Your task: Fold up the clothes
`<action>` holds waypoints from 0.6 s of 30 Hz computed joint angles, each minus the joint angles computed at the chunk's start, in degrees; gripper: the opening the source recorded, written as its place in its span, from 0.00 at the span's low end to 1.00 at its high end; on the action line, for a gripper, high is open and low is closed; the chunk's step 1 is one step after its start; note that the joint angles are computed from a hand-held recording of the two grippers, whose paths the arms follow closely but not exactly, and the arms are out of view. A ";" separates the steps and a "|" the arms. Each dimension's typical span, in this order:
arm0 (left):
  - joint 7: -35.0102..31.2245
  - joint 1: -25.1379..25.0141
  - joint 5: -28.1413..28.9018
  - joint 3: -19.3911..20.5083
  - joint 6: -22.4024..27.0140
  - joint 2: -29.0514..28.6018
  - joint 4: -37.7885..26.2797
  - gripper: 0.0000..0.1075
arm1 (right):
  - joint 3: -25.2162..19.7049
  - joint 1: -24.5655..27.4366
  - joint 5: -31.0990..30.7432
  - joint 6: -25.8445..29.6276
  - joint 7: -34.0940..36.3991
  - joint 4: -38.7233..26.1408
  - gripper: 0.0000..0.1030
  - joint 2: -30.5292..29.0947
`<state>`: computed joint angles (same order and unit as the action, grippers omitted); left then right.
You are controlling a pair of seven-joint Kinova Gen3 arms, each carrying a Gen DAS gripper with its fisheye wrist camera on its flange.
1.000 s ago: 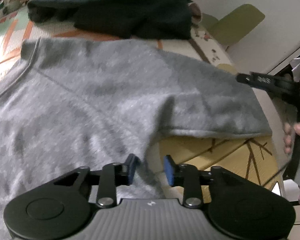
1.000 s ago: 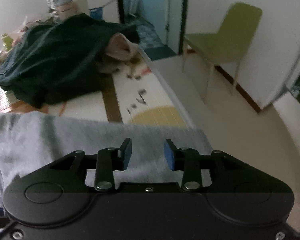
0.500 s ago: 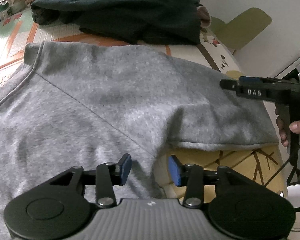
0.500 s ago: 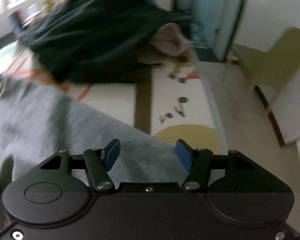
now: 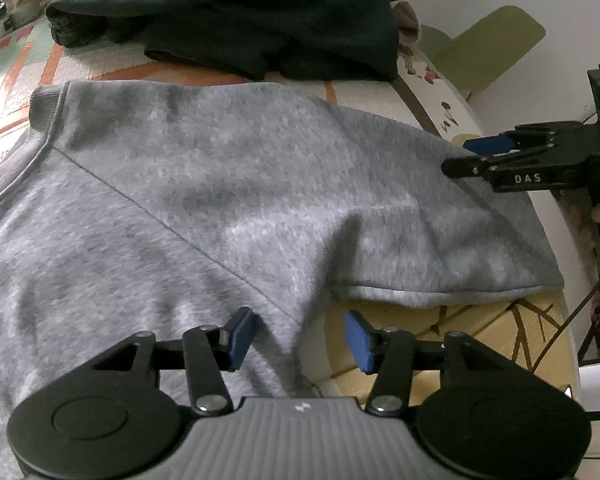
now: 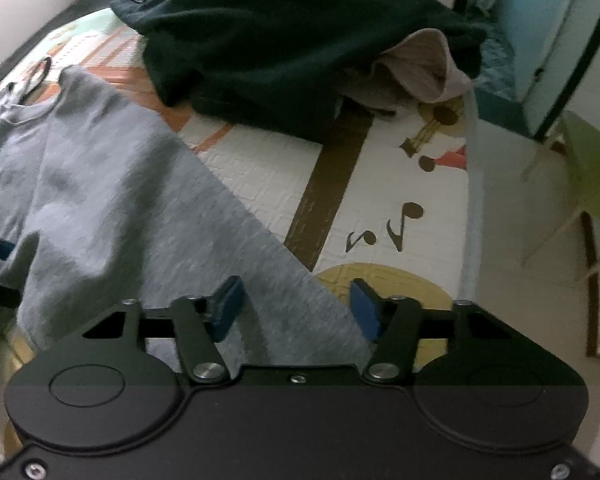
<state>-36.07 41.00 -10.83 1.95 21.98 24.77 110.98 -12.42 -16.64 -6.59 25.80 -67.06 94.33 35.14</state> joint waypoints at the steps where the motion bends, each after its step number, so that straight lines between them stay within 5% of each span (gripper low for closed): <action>1: -0.06 -0.14 0.09 0.12 0.14 0.09 -0.12 0.49 | -1.10 1.16 -0.19 0.51 1.41 -0.37 0.36 0.25; 8: -0.68 -0.89 0.63 0.99 1.17 0.46 -0.98 0.48 | 1.64 -1.43 3.33 2.30 4.93 -0.59 0.08 -0.91; 18: -4.38 -2.68 2.27 2.65 0.42 0.02 0.07 0.39 | 7.45 -6.45 9.65 0.81 -1.43 -0.42 0.04 -1.23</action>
